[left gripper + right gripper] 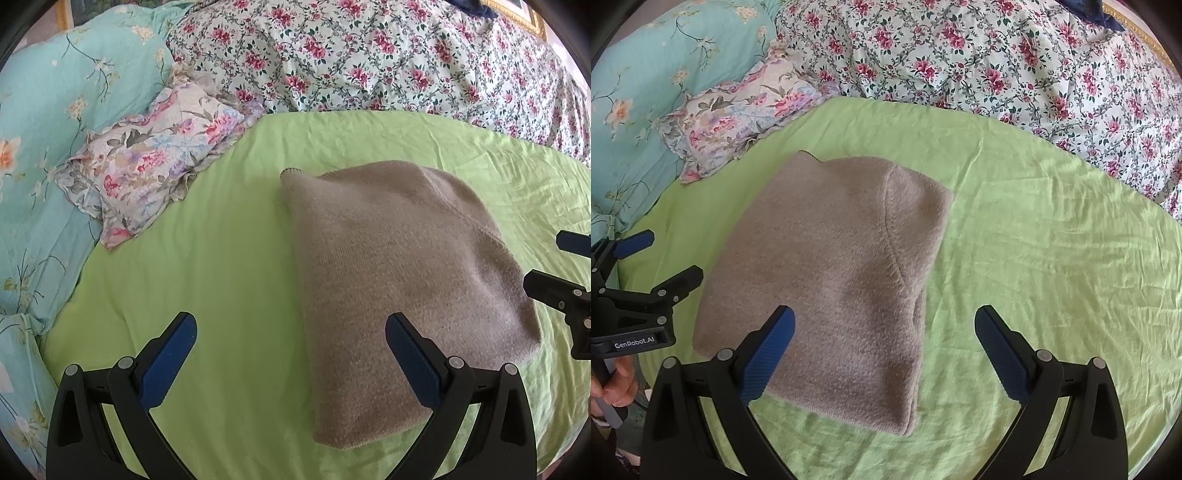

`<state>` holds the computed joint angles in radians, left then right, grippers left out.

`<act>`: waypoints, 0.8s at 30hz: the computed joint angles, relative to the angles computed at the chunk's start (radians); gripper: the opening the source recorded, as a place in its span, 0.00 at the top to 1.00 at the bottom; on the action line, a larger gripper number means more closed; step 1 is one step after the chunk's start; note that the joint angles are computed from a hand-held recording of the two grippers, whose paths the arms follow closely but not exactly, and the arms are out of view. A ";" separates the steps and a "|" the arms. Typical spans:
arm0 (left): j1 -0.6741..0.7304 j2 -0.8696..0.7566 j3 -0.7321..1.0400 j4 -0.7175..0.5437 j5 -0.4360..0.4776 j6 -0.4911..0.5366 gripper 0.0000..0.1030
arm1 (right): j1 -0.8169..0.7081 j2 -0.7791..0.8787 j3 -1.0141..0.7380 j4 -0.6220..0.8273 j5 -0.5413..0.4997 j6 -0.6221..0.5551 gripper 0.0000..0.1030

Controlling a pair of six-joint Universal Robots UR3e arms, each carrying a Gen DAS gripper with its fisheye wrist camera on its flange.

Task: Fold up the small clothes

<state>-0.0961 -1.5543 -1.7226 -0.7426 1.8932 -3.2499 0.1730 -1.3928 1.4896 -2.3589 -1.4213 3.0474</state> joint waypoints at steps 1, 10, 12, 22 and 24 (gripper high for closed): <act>0.000 -0.006 0.007 -0.003 0.004 0.000 0.01 | -0.001 0.003 -0.004 0.001 0.000 -0.002 0.05; 0.002 -0.008 0.016 -0.006 0.011 -0.008 0.01 | 0.009 -0.002 0.003 -0.006 -0.026 -0.005 0.05; 0.002 -0.003 0.014 -0.008 0.010 -0.009 0.01 | 0.012 -0.005 0.009 -0.008 -0.034 0.002 0.05; -0.016 0.018 0.002 -0.004 0.023 -0.010 0.01 | 0.023 -0.026 0.033 -0.018 -0.046 0.010 0.05; -0.020 0.021 0.006 -0.010 0.027 -0.012 0.01 | 0.027 -0.027 0.031 -0.017 -0.051 0.010 0.05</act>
<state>-0.1156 -1.5332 -1.7171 -0.7528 1.9203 -3.2615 0.1997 -1.4195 1.5209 -2.3762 -1.4722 3.0577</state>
